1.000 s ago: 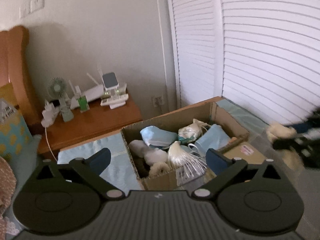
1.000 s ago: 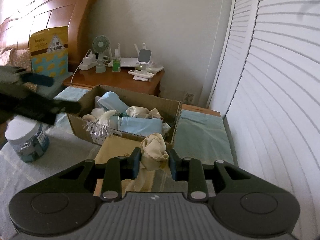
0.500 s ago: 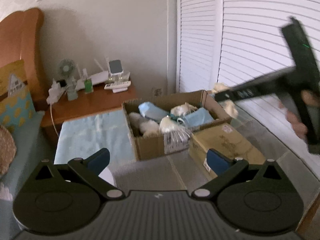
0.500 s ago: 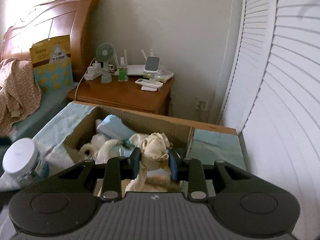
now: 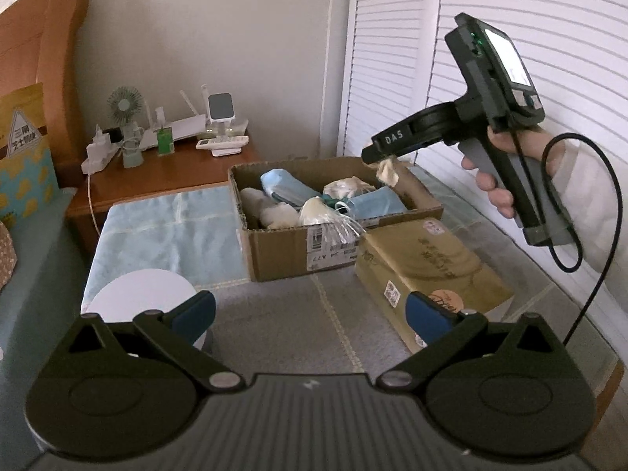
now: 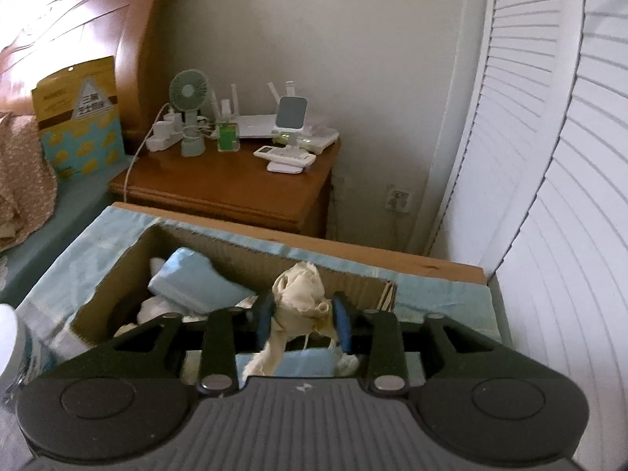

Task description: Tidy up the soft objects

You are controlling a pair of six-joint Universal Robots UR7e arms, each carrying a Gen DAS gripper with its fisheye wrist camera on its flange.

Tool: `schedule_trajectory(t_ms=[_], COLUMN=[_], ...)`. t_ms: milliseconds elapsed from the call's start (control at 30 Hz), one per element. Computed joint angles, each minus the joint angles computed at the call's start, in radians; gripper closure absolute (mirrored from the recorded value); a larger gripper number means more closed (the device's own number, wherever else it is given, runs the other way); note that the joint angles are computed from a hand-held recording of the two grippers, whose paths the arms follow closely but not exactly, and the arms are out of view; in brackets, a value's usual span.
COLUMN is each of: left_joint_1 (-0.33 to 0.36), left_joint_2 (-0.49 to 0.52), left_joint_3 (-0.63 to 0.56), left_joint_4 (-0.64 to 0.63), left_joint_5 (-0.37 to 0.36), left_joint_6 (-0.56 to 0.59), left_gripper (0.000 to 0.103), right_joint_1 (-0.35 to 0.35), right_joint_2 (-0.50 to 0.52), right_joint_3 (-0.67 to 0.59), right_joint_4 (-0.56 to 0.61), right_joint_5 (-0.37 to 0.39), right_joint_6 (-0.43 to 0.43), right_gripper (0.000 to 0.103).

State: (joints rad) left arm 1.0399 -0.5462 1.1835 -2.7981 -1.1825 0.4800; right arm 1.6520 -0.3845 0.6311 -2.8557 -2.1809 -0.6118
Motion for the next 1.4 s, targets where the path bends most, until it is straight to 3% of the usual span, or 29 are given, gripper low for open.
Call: schedule_trajectory(t_ms=[33,100,133,300,433,567,667,833,1000,1400], left_joint_1=[0.001,0.002,0.001,-0.001,-0.004,-0.008,-0.021,-0.043,-0.063,-0.079], left_joint_2=[0.001,0.001,0.000,-0.002,-0.013,-0.024,-0.024,-0.018,-0.014,-0.020], left_joint_3=[-0.001,-0.003,-0.003,0.001,0.010,0.013,0.013,-0.018,-0.043,-0.045], left_joint_4=[0.000,0.002,0.002,-0.013,-0.002,0.014,-0.005,0.040,0.079,0.115], left_joint_5=[-0.001,-0.006,-0.006,-0.006,-0.007,-0.016,0.016,0.083,0.141,0.179], left_joint_6=[-0.003,-0.005,-0.005,-0.002,-0.029,-0.057,-0.064,-0.124,-0.157,-0.196], left_gripper=[0.001,0.001,0.001,0.001,0.001,0.001,0.001,0.001,0.001,0.001], right_joint_1=[-0.001,-0.002,-0.001,0.015,0.034,0.067,0.094,0.130,0.159,0.174], right_joint_2=[0.003,-0.001,-0.012,-0.054,-0.120,-0.174,-0.201,-0.265,-0.305,-0.318], right_joint_3=[-0.008,0.005,0.030,0.116,0.244,0.370,0.449,0.598,0.683,0.703], right_joint_4=[0.007,-0.019,-0.046,-0.114,-0.173,-0.235,-0.266,-0.285,-0.309,-0.340], right_joint_5=[0.001,0.003,0.011,-0.015,-0.050,-0.151,-0.255,-0.331,-0.343,-0.355], right_joint_6=[0.002,-0.005,-0.013,-0.024,0.003,0.031,0.071,0.190,0.261,0.288], right_gripper=[0.034,0.013,0.008,0.001,0.000,0.000,0.000,0.000,0.000,0.000])
